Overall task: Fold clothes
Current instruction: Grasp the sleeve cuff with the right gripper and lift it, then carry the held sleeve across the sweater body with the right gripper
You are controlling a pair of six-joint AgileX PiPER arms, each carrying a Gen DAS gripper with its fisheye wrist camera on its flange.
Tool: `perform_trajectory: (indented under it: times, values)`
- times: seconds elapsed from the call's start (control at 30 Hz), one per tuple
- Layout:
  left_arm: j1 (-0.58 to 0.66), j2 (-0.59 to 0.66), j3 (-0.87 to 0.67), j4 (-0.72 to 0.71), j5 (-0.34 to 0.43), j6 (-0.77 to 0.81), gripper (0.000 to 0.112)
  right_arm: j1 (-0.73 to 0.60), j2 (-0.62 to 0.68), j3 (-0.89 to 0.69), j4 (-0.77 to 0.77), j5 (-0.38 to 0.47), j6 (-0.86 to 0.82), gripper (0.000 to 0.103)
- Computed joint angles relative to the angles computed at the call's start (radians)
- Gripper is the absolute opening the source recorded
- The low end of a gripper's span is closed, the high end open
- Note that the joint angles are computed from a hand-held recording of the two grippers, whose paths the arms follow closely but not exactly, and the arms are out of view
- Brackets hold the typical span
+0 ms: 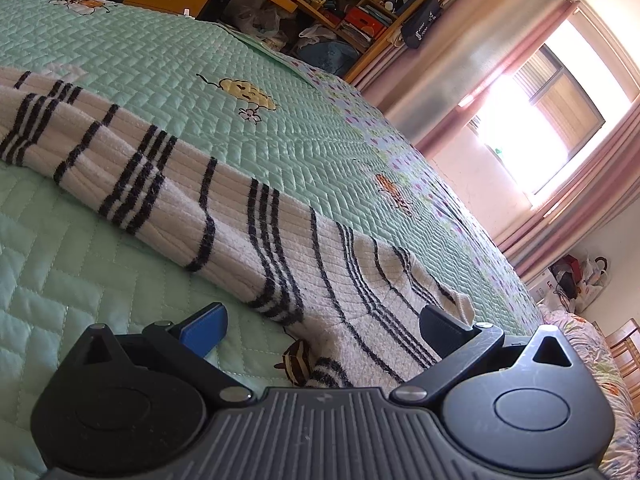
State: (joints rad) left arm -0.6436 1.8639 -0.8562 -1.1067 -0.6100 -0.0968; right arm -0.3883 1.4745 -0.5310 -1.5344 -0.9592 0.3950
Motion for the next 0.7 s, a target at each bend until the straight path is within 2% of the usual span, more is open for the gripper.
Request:
perform_trajectory:
  times: [0.07,0.1,0.17,0.23,0.3,0.33,0.37,0.43,0.57,0.67,0.7]
  values:
    - [-0.001,0.003,-0.005,-0.007,0.002,0.012,0.102,0.025,-0.003,-0.028,-0.086,0.026,0.081,0.008]
    - [-0.002,0.003,-0.007,-0.006,0.003,0.014,0.102,0.058,0.003,-0.027,-0.102,0.082,0.084,0.008]
    - [-0.002,0.004,-0.009,-0.003,0.006,0.016,0.102,0.124,0.042,-0.019,-0.084,0.187,0.035,0.010]
    - [0.000,0.002,-0.007,0.011,0.011,0.008,0.102,0.131,0.068,0.020,-0.041,0.207,-0.030,0.017]
    - [0.001,-0.002,-0.003,0.042,0.015,-0.016,0.102,0.100,0.054,0.058,-0.008,0.167,-0.078,0.024]
    - [0.001,-0.008,0.002,0.072,0.020,-0.034,0.102,0.080,0.049,0.061,-0.018,0.144,-0.061,0.037]
    - [0.001,-0.015,0.008,0.108,0.025,-0.055,0.102,0.054,0.053,0.062,-0.025,0.118,-0.044,0.056]
    - [-0.029,-0.033,0.022,0.189,0.001,-0.061,0.102,-0.033,0.057,0.053,-0.089,0.046,0.037,0.071]
    - [-0.085,-0.065,0.040,0.365,-0.045,-0.051,0.102,-0.228,0.100,-0.019,-0.193,-0.118,0.325,0.071]
    - [-0.061,-0.056,0.013,0.663,0.057,-0.216,0.102,-0.362,0.168,-0.061,-0.105,-0.150,0.522,0.071]
    - [-0.054,-0.044,-0.007,0.723,0.095,-0.245,0.102,-0.395,0.198,-0.091,-0.083,-0.148,0.611,0.071]
